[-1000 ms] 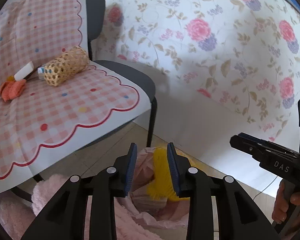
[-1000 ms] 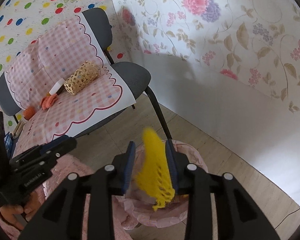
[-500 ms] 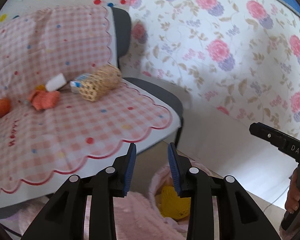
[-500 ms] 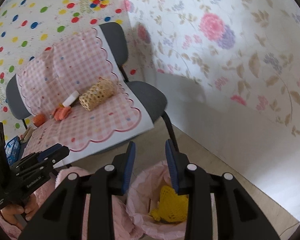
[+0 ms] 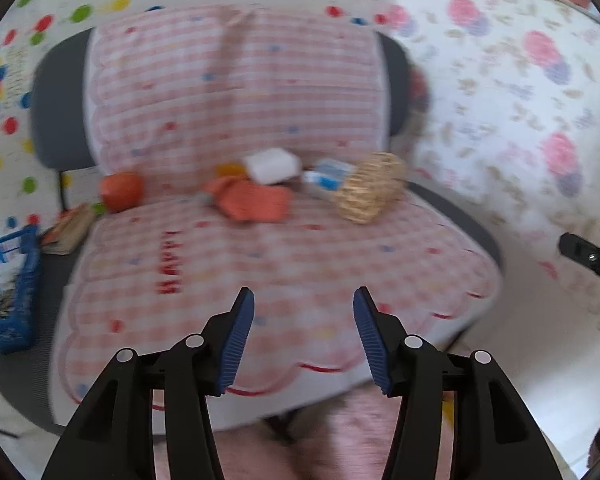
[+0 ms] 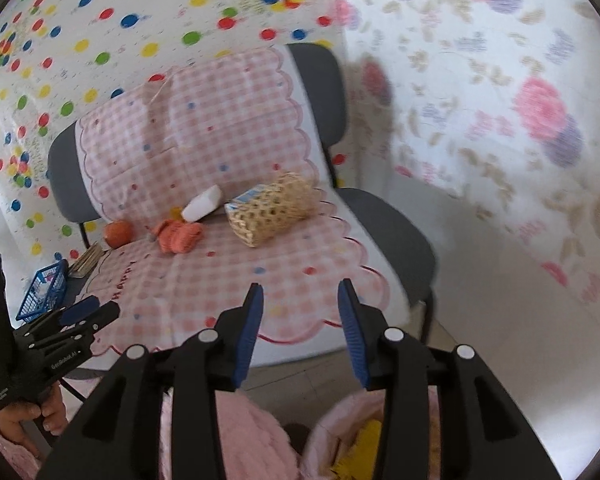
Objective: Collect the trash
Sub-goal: 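Move both tools back over the chair seat toward the remaining items, then close the right tool on the orange knitted glove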
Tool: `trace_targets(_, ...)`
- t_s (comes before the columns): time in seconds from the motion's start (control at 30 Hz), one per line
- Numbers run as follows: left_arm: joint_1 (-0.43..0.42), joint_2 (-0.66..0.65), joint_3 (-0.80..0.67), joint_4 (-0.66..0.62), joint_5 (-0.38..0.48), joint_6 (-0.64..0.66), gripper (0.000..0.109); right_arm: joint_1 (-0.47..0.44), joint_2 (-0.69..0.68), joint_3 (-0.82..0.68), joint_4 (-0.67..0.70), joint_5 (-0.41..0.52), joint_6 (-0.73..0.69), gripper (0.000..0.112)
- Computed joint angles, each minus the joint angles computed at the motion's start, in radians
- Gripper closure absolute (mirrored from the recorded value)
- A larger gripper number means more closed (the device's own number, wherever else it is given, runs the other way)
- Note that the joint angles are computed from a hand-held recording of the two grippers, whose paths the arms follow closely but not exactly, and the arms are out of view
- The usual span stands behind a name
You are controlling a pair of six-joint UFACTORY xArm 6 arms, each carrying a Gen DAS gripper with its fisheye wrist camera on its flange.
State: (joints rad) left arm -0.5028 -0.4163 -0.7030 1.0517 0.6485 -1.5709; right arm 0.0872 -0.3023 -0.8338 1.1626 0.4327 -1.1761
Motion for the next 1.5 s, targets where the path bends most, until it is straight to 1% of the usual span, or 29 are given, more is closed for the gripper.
trace_targets(0.23, 0.142, -0.077, 0.064, -0.062, 0.011, 0.067, 0.05, 0.1, 0.149, -0.145, -0.026, -0.009, 0.042, 0.074)
trace_targets(0.37, 0.221, -0.088, 0.064, -0.075, 0.013, 0.103, 0.047, 0.15, 0.248, -0.247, -0.063, 0.018, 0.074, 0.074)
trace_targets(0.53, 0.314, -0.107, 0.063, -0.079, 0.022, 0.131, 0.047, 0.211, 0.357, -0.366, -0.093, 0.049, 0.098, 0.074)
trace_targets(0.7, 0.37, -0.137, 0.077, -0.08, 0.06, 0.138, 0.047, 0.254, 0.475, -0.508, -0.128, 0.095, 0.126, 0.074)
trace_targets(0.8, 0.396, -0.155, 0.089, -0.08, 0.083, 0.145, 0.047, 0.283, 0.561, -0.614, -0.172, 0.114, 0.167, 0.074)
trace_targets(0.97, 0.444, -0.164, 0.094, -0.095, 0.096, 0.171, 0.047, 0.316, 0.636, -0.712, -0.184, 0.145, 0.178, 0.074)
trace_targets(1.0, 0.449, -0.165, 0.094, -0.095, 0.098, 0.171, 0.046, 0.32, 0.646, -0.725, -0.185, 0.153, 0.179, 0.073)
trace_targets(1.07, 0.467, -0.162, 0.092, -0.1, 0.089, 0.173, 0.044, 0.329, 0.679, -0.77, -0.212, 0.184, 0.191, 0.059)
trace_targets(1.17, 0.477, -0.136, 0.078, -0.096, 0.087, 0.167, 0.044, 0.338, 0.725, -0.824, -0.258, 0.22, 0.199, 0.052)
trace_targets(1.2, 0.479, -0.125, 0.073, -0.095, 0.082, 0.166, 0.044, 0.341, 0.738, -0.837, -0.277, 0.224, 0.21, 0.052)
trace_targets(1.3, 0.497, -0.071, 0.052, -0.092, 0.028, 0.163, 0.044, 0.344, 0.774, -0.869, -0.314, 0.23, 0.223, 0.051)
trace_targets(1.4, 0.505, -0.004, 0.024, -0.086, -0.026, 0.162, 0.044, 0.344, 0.801, -0.889, -0.346, 0.209, 0.249, 0.044)
trace_targets(1.5, 0.509, 0.049, 0.0, -0.095, -0.07, 0.172, 0.044, 0.344, 0.835, -0.925, -0.369, 0.219, 0.266, 0.042)
